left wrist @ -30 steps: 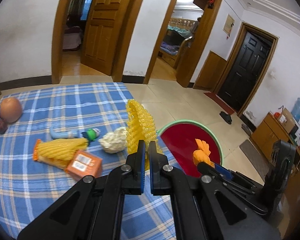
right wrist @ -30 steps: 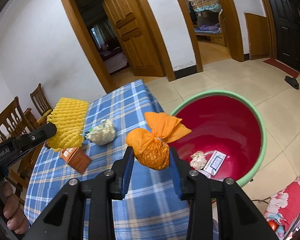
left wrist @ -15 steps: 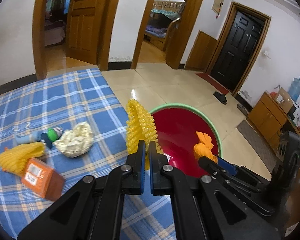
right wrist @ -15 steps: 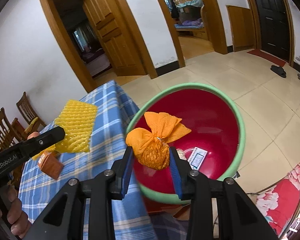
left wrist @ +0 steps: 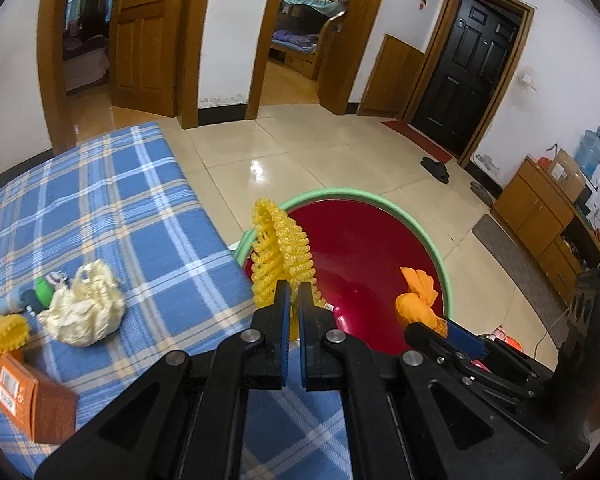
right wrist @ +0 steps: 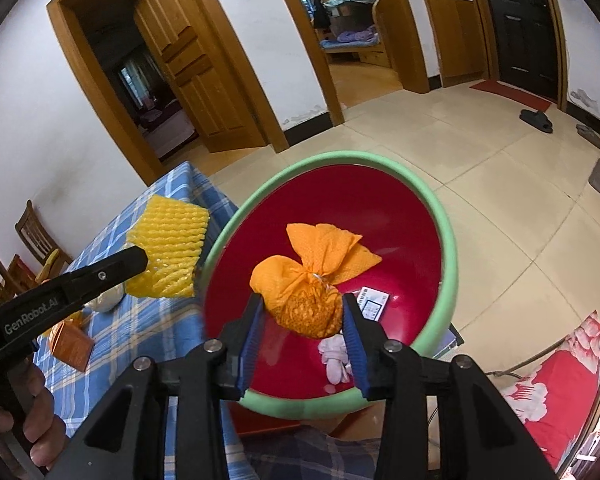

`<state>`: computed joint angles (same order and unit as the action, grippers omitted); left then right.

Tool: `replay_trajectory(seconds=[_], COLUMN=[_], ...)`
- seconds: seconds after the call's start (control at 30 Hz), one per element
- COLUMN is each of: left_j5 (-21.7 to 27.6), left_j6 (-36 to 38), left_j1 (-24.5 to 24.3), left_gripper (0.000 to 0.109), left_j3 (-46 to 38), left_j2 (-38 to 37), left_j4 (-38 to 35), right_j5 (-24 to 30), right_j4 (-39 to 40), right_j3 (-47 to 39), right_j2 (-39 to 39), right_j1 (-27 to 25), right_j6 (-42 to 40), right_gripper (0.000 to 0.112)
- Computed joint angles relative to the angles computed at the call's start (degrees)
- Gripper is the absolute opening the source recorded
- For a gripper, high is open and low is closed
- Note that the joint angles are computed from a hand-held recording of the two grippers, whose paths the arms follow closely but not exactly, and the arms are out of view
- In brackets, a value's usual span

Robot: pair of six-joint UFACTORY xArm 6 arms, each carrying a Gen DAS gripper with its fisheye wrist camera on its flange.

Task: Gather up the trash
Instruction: 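Carry the foam net and mesh bag over the red bucket and open both tools, then move both tools back from the bucket toward the orange box on the table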

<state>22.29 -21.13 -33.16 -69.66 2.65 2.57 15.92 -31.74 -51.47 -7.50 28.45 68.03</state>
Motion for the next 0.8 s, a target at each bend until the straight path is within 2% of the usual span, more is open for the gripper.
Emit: replay_trajectory(seconds=[0.1, 0.23, 0.4, 0.53, 0.8], left_j5=[0.13, -0.18, -0.02, 0.04, 0.59], left_j6=[-0.96, -0.33, -2.1, -5.03, -10.04], left_j1=[-0.28, -0.24, 0.2, 0.68, 1.56], left_gripper=[0.004, 0.028, 0.031, 0.042, 0.055], left_j3=[-0.68, -0.64, -0.34, 0.56, 3.09], left_j2=[0.64, 0.69, 0.23, -0.85, -3.64], left_j4=[2.27, 1.64, 2.69, 5.24, 8.93], right_j5=[-0.06, -0.98, -1.32, -1.22, -0.27], right_j4=[0.21, 1.27, 0.25, -1.21, -2.93], right_j3=[0.62, 1.55, 1.7, 1.97, 1.45], right_j2=[-0.4, -0.87, -1.16, -1.71, -2.14], right_j1=[-0.6, -1.32, -1.4, -1.25, -0.39], right_j6=[0.75, 0.9, 1.74, 3.24, 5.52], right_gripper=[0.045, 0.052, 0.058, 0.061, 0.069])
